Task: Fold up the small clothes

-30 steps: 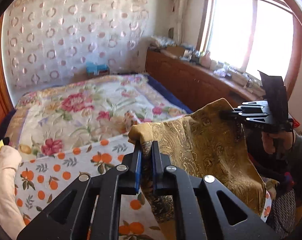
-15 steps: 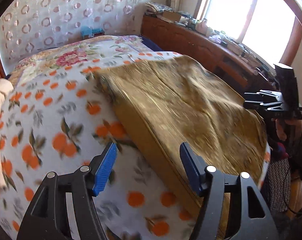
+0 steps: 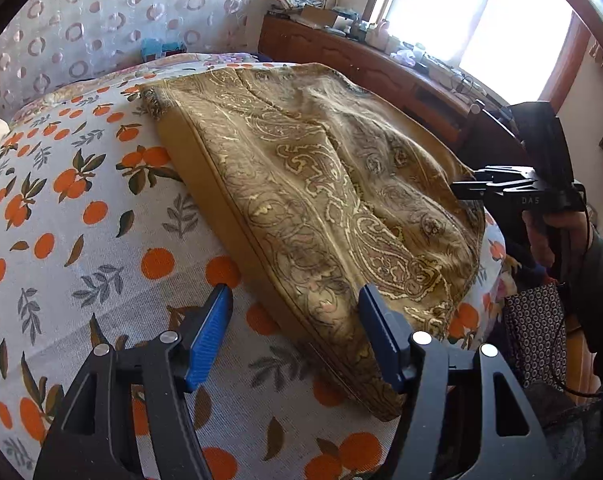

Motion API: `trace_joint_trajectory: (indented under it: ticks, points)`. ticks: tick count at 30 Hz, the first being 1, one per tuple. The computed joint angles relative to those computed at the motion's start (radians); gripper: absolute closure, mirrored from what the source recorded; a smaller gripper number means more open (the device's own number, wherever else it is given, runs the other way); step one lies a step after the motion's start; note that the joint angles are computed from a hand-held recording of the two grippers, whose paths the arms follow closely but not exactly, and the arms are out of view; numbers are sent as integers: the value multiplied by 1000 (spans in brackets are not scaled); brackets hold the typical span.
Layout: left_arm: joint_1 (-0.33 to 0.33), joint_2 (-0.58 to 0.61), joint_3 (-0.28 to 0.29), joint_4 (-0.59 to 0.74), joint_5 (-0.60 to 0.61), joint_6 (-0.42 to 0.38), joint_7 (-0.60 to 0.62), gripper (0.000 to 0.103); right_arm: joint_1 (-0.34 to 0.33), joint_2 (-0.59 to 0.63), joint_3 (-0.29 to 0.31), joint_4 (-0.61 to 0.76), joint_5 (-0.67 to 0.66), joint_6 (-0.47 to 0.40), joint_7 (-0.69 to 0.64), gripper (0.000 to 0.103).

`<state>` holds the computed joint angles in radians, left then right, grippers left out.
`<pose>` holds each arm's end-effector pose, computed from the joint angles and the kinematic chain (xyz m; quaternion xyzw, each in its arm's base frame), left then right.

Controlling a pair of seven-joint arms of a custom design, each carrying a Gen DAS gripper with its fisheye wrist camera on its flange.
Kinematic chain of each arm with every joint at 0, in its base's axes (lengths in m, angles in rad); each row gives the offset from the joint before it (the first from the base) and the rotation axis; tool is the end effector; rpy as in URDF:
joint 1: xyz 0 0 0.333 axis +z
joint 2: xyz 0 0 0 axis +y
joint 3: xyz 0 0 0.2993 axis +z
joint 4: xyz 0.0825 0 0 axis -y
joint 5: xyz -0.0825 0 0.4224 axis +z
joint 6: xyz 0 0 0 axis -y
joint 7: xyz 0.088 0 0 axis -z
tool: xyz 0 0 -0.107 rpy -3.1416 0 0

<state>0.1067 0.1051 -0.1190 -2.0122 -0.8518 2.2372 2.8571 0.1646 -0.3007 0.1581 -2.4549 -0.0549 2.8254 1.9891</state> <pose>0.6223 -0.0289 0.3866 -0.3568 0.8664 -0.3493 0.0019 0.4955 0.1704 0.4482 -0.6542 0.6810 -0.1681 0.2830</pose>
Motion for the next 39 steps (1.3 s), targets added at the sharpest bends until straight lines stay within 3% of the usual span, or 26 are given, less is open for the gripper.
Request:
trace_joint_trajectory:
  ticks: [1, 3, 6, 8, 9, 14, 17, 19, 23, 25, 27, 30, 32, 34, 35, 39]
  points:
    - [1, -3, 0, -2, 1, -11, -6, 37, -8, -4, 8, -6, -17, 5, 6, 47]
    - [4, -15, 3, -15, -9, -34, -10, 37, 18, 10, -17, -3, 16, 20, -40, 65]
    - [2, -30, 10, -32, -4, -54, -3, 61, 38, 10, -36, -14, 55, 34, -94, 83]
    - [5, -23, 18, -15, 9, -104, -34, 88, 51, 16, -53, -12, 96, 62, -135, 89]
    - [5, -22, 18, -10, 4, -102, -31, 94, 67, 9, -69, -18, 129, 81, -169, 91]
    - [21, -23, 24, 72, -95, -189, -13, 98, 100, -11, -100, -13, 230, 170, -295, 92]
    - [21, 14, 16, 177, -161, -193, -23, 98, 125, 8, -139, 44, 290, 197, -397, 93]
    - [15, 66, -1, 271, -190, -150, -47, 98, 149, 46, -178, 111, 356, 205, -475, 93]
    - [1, 248, -42, 525, -126, -64, -189, 98, 115, 188, -200, 314, 449, 155, -545, 93]
    - [-30, 360, -52, 672, -39, 6, -263, 98, 66, 285, -181, 432, 392, 119, -492, 93]
    - [-54, 464, -50, 807, 51, 10, -344, 98, 39, 383, -177, 554, 268, 67, -384, 93]
    - [-72, 598, -54, 982, 157, -27, -437, 84, 34, 520, -194, 729, 175, -49, -311, 88]
    - [-66, 641, -70, 1031, 188, -21, -456, 60, 44, 575, -206, 796, 130, -87, -259, 87]
    - [-59, 697, -85, 1105, 219, -34, -489, 52, 39, 625, -204, 865, 131, -127, -242, 86]
    - [-56, 736, -94, 1163, 235, -56, -512, 42, 19, 638, -190, 882, 168, -135, -259, 85]
    - [-39, 781, -138, 1218, 282, -56, -540, 38, -66, 708, -123, 990, 377, -232, -326, 66]
